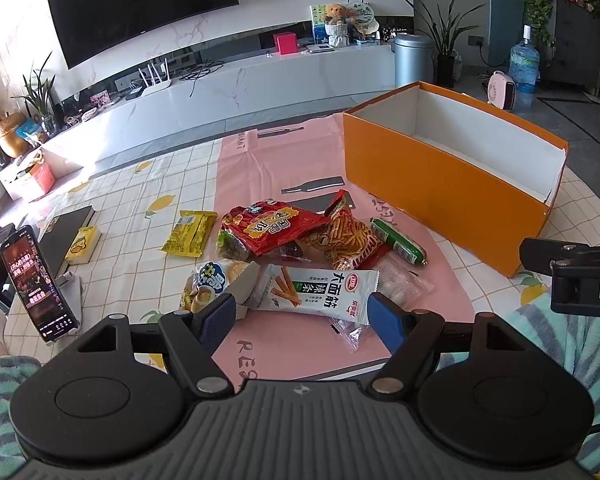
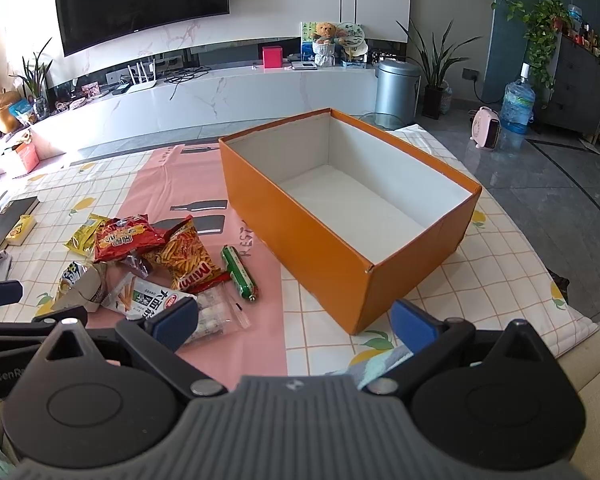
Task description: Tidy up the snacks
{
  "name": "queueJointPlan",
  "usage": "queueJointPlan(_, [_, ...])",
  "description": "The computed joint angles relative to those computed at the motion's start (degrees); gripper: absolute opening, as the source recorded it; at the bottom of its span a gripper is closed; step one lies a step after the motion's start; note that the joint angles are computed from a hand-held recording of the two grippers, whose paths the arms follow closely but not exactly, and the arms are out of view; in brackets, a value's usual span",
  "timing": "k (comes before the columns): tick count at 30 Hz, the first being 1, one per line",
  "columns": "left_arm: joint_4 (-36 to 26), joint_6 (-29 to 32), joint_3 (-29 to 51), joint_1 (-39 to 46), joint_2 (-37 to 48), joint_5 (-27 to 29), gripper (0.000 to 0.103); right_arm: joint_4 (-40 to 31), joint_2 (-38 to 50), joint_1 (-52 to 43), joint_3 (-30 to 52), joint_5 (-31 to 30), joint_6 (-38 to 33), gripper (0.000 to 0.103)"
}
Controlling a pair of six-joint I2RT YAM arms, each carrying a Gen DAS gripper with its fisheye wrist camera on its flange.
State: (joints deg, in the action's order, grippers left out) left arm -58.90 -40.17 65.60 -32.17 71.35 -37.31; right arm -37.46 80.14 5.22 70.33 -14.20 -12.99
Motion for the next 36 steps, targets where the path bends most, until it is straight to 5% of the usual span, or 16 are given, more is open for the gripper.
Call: queueJointPlan(36, [0.18,-0.22,-0.74,0.73,-0.67,0.66,0.088,-0.99,0.88,1.06,1.1,1.07,0.31,0.099])
